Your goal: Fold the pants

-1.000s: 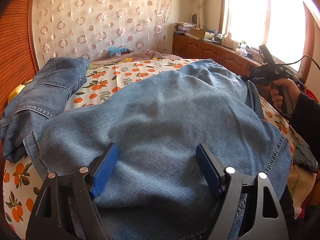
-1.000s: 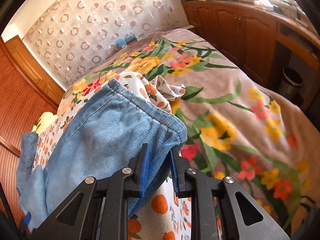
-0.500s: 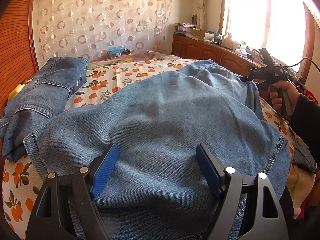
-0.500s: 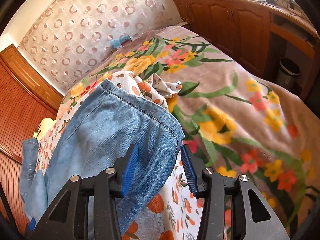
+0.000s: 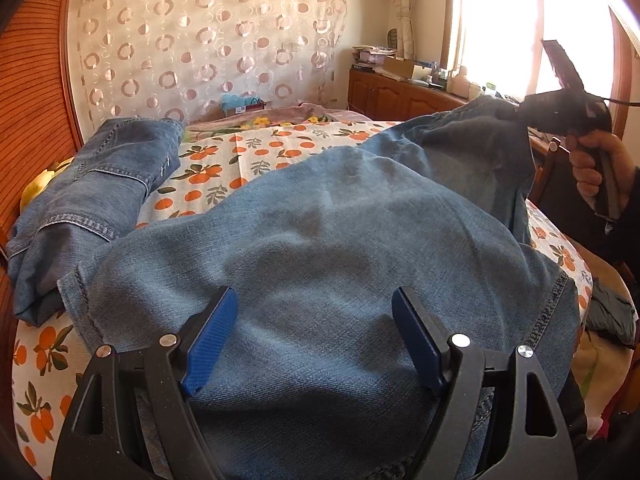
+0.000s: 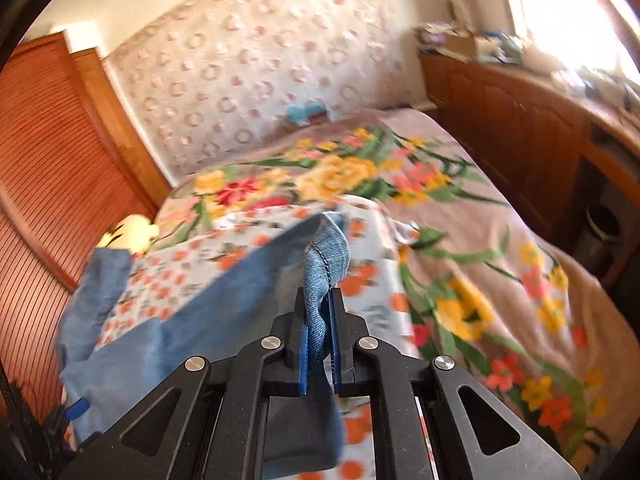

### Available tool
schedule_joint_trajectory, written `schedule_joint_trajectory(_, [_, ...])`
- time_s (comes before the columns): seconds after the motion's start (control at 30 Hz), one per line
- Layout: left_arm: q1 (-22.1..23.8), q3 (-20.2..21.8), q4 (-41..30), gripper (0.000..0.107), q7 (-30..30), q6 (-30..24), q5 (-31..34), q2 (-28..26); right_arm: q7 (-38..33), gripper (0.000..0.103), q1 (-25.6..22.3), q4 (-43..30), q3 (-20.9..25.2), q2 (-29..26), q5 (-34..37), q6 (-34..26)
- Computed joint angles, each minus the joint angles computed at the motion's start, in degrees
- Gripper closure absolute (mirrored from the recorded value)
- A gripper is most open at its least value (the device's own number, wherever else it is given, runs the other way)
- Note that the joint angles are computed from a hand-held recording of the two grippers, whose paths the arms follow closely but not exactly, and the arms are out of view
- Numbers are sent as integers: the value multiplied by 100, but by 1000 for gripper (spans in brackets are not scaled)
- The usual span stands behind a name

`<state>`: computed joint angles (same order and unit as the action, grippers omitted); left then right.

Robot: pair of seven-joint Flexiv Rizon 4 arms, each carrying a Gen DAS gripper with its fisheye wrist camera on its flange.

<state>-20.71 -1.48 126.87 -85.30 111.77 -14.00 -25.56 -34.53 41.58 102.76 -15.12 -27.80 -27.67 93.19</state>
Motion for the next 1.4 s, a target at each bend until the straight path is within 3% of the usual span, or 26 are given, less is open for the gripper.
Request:
schedule_joint_trajectory(0.2, [-9, 119, 220, 27, -95, 59, -108, 337, -346, 96, 551, 13, -133, 139, -225, 304])
schedule_joint_trajectory(0.4, [-298, 508, 523, 27, 155, 251, -568, 726, -965, 99, 1028, -106, 10, 184, -164, 714])
schedule_joint_trajectory(0.6, [-96, 457, 904, 27, 315, 512, -848, 1072, -1703, 100, 646, -301, 1252, 148, -145, 916])
schedule_joint_trajectory(0.67, [67, 392, 1015, 27, 287, 578, -843, 1157, -1964, 100, 335, -388, 1856, 63, -198, 880])
schedule_joint_trajectory(0.77, [364, 283, 1159, 26, 145, 612, -718, 1253, -2354, 100, -182, -503, 2788, -140, -245, 614])
schedule_joint_trajectory(0.9, [782, 139, 1254, 27, -191, 570, -380, 1268, -2806, 100, -500, -633, 3510, -433, -102, 95])
schedule_joint_trajectory(1.07, [1043, 34, 1206, 27, -486, 440, -26, 1200, -3131, 95, -446, -680, 3593, -515, 217, -502])
schedule_joint_trajectory(1.17, [891, 97, 1160, 27, -440, 417, -62, 1140, -3346, 85, -485, -801, 3588, -489, 433, -713])
schedule_joint_trajectory(1.3, [690, 156, 1053, 27, -315, 341, -146, 1096, -3163, 69, -119, -340, 3063, -45, 618, -419])
schedule_joint_trajectory(1.4, [610, 123, 972, 27, -249, 282, -155, 1096, -2727, 63, 385, 116, 2273, 227, 508, -38])
